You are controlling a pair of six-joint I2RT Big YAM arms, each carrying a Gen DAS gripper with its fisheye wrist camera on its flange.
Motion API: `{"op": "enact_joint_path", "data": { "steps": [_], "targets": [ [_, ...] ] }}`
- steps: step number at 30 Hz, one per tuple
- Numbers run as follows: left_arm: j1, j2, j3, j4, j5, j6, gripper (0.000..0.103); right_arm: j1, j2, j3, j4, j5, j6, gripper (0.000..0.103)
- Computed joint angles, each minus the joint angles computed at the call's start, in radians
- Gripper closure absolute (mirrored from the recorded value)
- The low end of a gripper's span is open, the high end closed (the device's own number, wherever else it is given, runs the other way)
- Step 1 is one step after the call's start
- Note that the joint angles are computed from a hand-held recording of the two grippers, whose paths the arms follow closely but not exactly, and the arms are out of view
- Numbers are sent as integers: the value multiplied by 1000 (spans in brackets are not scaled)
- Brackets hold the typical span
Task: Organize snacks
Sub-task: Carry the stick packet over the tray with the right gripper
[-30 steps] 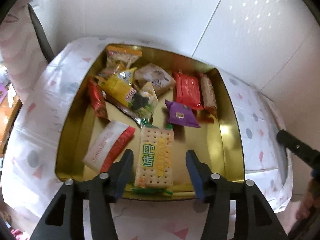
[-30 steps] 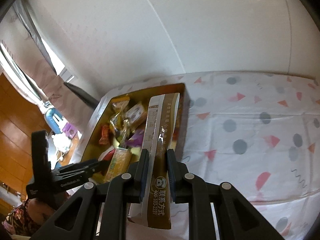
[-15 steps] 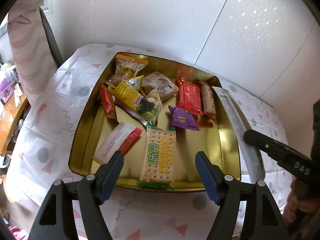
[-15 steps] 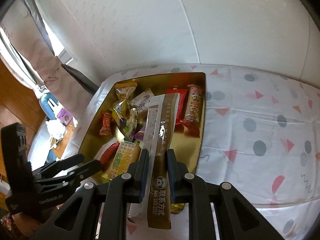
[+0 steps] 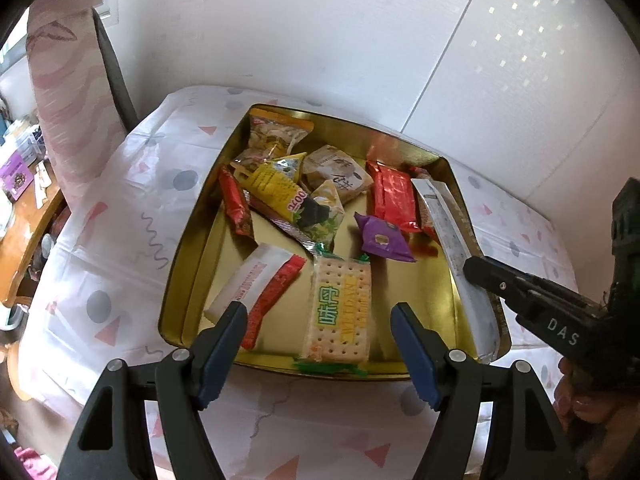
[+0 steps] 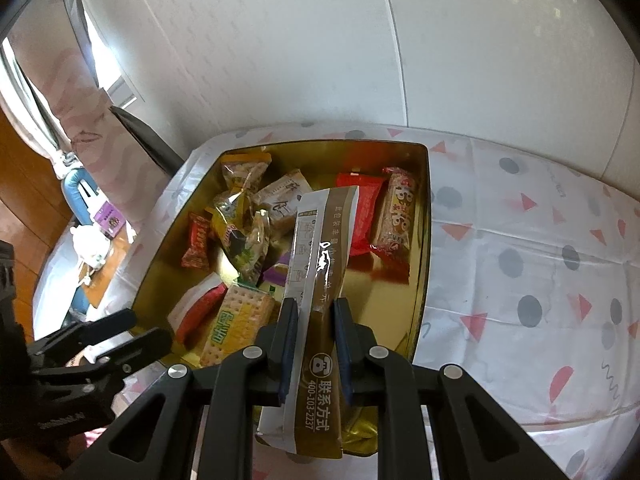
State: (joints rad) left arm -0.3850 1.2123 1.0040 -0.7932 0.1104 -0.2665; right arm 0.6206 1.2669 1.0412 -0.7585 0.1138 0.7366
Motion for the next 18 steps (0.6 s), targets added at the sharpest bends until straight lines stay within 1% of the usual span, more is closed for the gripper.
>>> {"op": "enact_joint_path", "data": {
  "steps": [12, 17, 18],
  "targets": [
    [17, 6, 6, -1, -2, 16, 28, 22, 40, 18, -20, -11, 23, 85],
    [24, 10, 7, -3, 4, 24, 28, 19, 70, 29, -60, 3, 74, 85],
    [26, 11, 7, -4, 6, 26, 28, 16, 80, 33, -68, 1, 81, 83]
  ]
}}
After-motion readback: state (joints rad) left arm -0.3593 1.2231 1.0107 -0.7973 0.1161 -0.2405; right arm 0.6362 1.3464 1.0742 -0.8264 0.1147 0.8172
